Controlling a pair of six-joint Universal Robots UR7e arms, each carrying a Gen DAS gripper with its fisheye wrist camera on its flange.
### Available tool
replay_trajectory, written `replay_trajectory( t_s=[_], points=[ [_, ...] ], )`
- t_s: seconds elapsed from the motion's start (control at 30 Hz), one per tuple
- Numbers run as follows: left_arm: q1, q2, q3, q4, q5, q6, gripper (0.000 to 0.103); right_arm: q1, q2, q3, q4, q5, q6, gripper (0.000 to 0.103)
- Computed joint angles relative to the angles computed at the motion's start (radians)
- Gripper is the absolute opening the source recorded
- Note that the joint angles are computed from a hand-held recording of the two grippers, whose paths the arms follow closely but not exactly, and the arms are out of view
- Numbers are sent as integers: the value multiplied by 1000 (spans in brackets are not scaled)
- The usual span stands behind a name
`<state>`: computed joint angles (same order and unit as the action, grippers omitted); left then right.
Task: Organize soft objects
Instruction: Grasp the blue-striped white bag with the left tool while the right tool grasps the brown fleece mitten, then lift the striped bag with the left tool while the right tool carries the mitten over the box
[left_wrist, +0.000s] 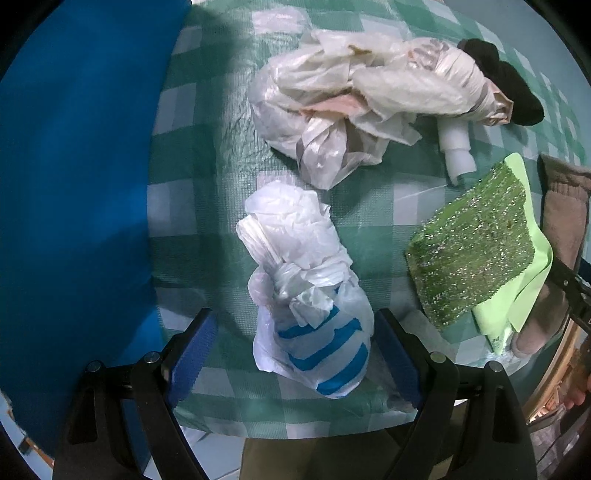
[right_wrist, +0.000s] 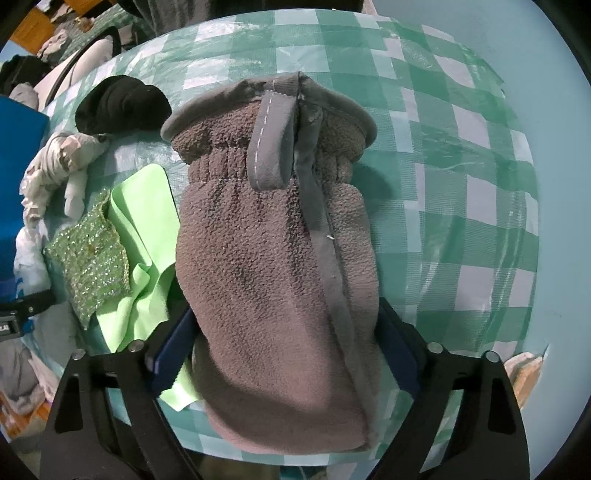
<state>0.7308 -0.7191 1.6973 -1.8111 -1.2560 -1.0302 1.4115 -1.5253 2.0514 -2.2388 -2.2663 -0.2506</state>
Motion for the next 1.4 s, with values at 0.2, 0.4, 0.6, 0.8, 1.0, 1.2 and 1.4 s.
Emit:
replay_trajectory(
  t_s=[0.2, 0.4, 0.6, 0.8, 1.0, 1.2, 1.4],
  points=[
    [-9, -13, 35, -22, 12, 1, 62, 10, -27, 7, 7, 2, -23, 62],
    [-13, -26, 34, -41, 25, 34, 44, 13, -63, -2, 38, 21, -31, 40],
    [-34, -44, 43, -57, 40, 62, 43, 19, -94, -7, 74, 30, -17, 36],
    [-56, -55, 35, -55, 54, 87, 42, 66, -134, -10, 134, 24, 44, 34],
    [-80, -58, -6, -28, 68, 106, 42, 103, -144, -28, 158, 29, 78, 34],
    [-97, -68, -32, -14, 91, 137, 42, 137, -144, -40, 151, 45, 76, 34],
    [-110, -88, -40, -7, 101, 147, 42, 173, -138, -64, 153, 66, 72, 34]
  ],
)
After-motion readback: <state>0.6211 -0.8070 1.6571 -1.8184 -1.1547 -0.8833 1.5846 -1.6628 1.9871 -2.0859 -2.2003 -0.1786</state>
